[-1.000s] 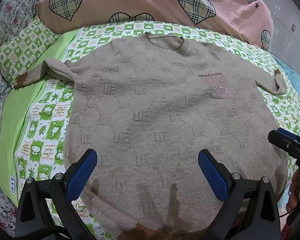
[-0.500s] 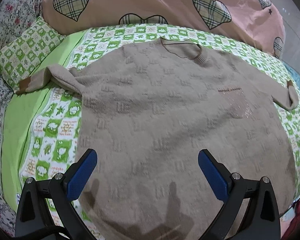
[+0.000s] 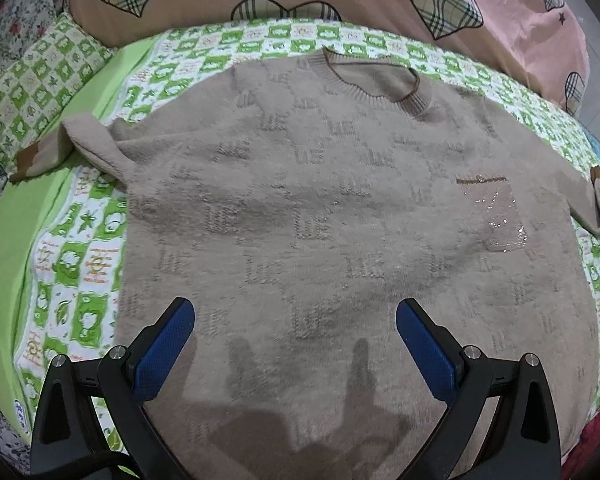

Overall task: Fold small clothes
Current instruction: 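Grasp the brown cuff of the sweater sleeve with the right gripper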

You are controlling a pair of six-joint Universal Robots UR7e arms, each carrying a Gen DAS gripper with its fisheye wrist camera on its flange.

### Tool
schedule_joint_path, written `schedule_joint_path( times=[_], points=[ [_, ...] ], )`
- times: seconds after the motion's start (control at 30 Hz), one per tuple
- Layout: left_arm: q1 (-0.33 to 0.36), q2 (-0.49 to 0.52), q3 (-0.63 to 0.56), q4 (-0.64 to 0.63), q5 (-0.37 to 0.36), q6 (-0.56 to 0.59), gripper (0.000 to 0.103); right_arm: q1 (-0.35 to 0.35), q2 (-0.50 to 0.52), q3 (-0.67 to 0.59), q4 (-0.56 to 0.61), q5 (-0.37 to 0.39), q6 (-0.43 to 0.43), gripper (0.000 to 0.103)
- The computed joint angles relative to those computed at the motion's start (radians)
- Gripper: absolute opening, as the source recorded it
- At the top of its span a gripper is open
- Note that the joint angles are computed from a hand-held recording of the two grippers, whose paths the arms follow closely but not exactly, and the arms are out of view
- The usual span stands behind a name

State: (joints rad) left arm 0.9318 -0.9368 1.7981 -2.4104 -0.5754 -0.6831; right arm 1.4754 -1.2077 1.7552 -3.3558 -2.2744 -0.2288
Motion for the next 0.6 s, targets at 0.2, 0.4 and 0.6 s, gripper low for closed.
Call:
schedule_joint_path(
  times=[0.2, 0.4, 0.6],
  points=[
    [0.025, 0.030, -0.044, 0.014, -0.016, 0.017, 0.101, -0.052, 0.017, -0.069, 0.116, -0.013, 0.042, 0.019],
    [0.034, 0.023, -0.042, -0.041, -0.023, 0.048, 0.101, 0.004, 0.005, 0.028, -0.032, 0.123, -0.048, 0.010],
    [0.036, -0.020, 0.006, -0.106, -0.045, 0.048, 0.101, 0.124, 0.080, 0.049, -0.015, 0.289, -0.078, 0.010]
  ],
)
